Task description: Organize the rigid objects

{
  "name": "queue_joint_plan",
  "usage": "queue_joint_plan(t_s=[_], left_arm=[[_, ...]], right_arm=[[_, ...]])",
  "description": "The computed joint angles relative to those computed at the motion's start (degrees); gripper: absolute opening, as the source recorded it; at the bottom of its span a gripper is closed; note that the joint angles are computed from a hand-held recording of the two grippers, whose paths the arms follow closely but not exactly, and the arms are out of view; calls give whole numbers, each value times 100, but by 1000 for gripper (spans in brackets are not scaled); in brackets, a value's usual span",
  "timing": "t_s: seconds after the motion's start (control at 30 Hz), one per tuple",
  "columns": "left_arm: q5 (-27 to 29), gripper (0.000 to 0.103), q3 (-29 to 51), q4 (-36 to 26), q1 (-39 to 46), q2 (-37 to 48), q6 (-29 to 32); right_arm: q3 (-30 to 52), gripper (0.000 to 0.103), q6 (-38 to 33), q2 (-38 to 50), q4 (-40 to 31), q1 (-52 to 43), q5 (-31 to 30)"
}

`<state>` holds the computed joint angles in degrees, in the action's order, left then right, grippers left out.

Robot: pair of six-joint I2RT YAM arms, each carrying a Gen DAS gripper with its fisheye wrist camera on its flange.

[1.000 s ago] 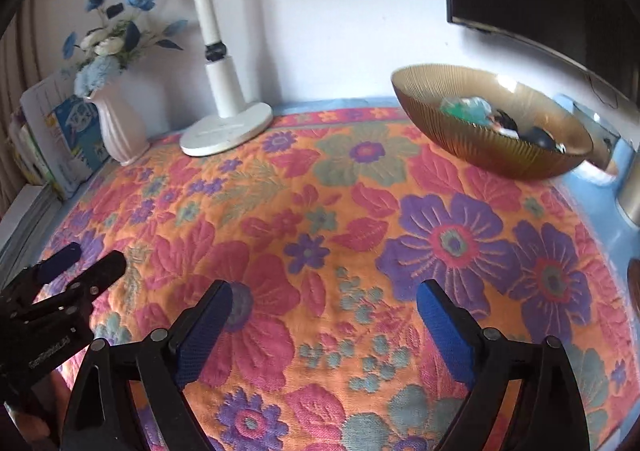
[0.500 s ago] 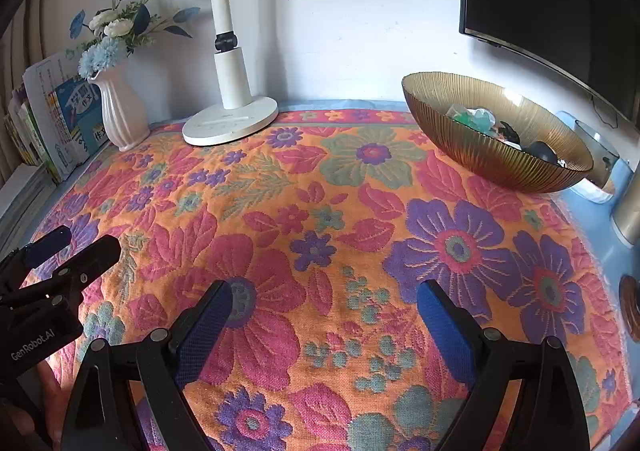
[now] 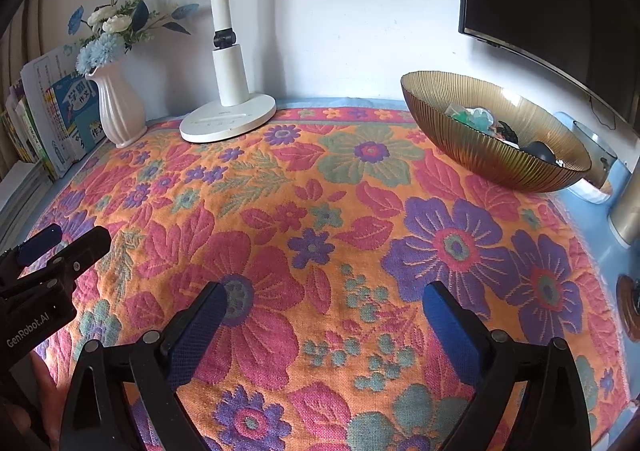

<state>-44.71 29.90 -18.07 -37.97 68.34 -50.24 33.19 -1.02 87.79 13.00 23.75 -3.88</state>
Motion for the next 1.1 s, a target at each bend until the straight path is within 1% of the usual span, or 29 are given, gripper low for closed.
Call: queue_joint_plan(t_s=[0.1, 0.17, 0.2, 0.23, 0.27, 0.3, 0.33, 0.37, 0.43, 0.5, 0.53, 0.63, 0.73, 0.8, 0.93, 1.1], left_arm=[[2, 90, 44, -55, 17, 50, -26], [-74, 90, 146, -271, 0, 136, -188], [-101, 90, 301, -609, -8, 221, -385], [-69, 90, 581, -1232, -15, 345, -753], [-92, 89, 709, -1590, -57, 357, -976], [-275, 89, 870, -2122, -257, 285, -1340], [-470, 89, 965, -2477, -459, 214, -1596], [-715, 90, 1234, -3090, -710, 234, -1908], [-940, 90, 1630, -3830, -953, 402, -2252], [-1123, 90, 2014, -4501, -1191, 616, -2626], [-1151, 90, 2144, -4714, -1304, 688, -2785], [-1069, 90, 2269, -4802, -1447, 657, -2848], [-1001, 90, 2307, -4665, -1602, 564, -2870], [-1015, 90, 2381, -4700, -1672, 638, -2972], [-1020, 90, 2507, -4824, -1750, 765, -3125], [-1167, 90, 2818, -5248, -1994, 963, -3474]], right_arm=[[20, 99, -4, 23, -16, -5, -8], [51, 99, -24, 13, -91, -23, -64], [38, 99, -39, -32, -117, -39, -102], [27, 99, -68, -90, -165, -54, -180], [27, 99, -149, -220, -352, -147, -458], [2, 99, -152, -375, -503, -208, -657], [-12, 99, -136, -537, -648, -272, -846], [3, 99, -89, -698, -811, -328, -1018], [93, 99, -8, -913, -1094, -314, -1094], [171, 99, 24, -1176, -1373, -193, -945], [176, 99, 16, -1336, -1488, -93, -777], [75, 99, -9, -1759, -1636, 94, -478], [37, 99, -18, -2020, -1731, 93, -473], [26, 99, 22, -2130, -1770, 67, -380], [29, 99, 96, -2283, -1913, -220, -646], [65, 99, 115, -2545, -2099, -411, -817]])
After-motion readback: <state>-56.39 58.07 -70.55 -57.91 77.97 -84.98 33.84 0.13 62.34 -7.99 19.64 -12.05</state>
